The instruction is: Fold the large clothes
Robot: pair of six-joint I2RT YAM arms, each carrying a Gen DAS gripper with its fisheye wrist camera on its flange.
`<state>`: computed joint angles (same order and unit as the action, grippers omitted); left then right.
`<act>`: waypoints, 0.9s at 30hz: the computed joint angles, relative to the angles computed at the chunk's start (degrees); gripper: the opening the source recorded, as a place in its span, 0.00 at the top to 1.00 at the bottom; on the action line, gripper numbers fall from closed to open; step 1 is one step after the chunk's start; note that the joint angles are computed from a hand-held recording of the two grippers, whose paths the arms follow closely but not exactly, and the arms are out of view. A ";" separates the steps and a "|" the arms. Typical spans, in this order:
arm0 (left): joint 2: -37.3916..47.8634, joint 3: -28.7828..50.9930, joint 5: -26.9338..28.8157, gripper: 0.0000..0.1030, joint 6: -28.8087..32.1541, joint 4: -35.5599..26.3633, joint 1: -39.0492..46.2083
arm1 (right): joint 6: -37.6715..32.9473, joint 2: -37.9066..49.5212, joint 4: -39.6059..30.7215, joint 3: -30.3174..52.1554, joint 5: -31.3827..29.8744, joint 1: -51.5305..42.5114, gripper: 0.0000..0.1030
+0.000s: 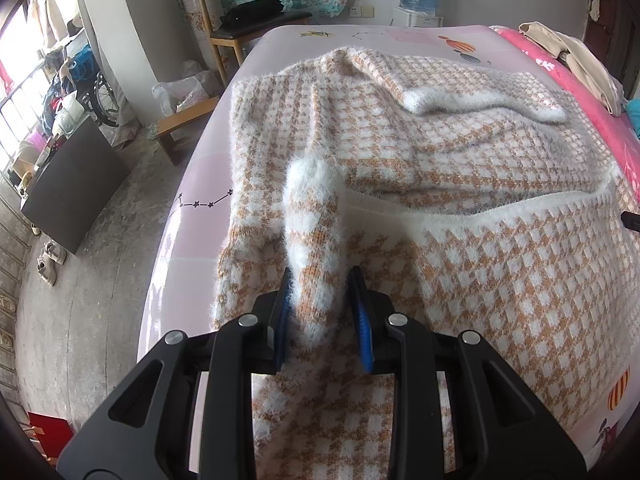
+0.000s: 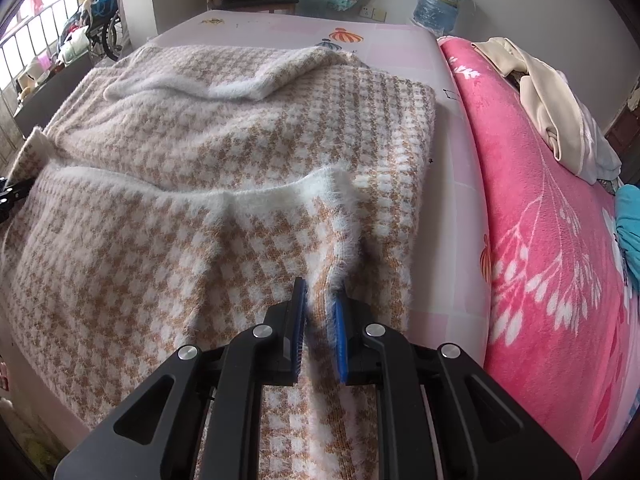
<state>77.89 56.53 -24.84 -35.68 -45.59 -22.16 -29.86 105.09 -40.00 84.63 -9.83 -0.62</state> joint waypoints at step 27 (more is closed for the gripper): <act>-0.03 0.17 -0.05 0.74 0.10 -0.22 0.00 | -0.23 -0.40 0.72 -0.54 1.41 0.62 0.88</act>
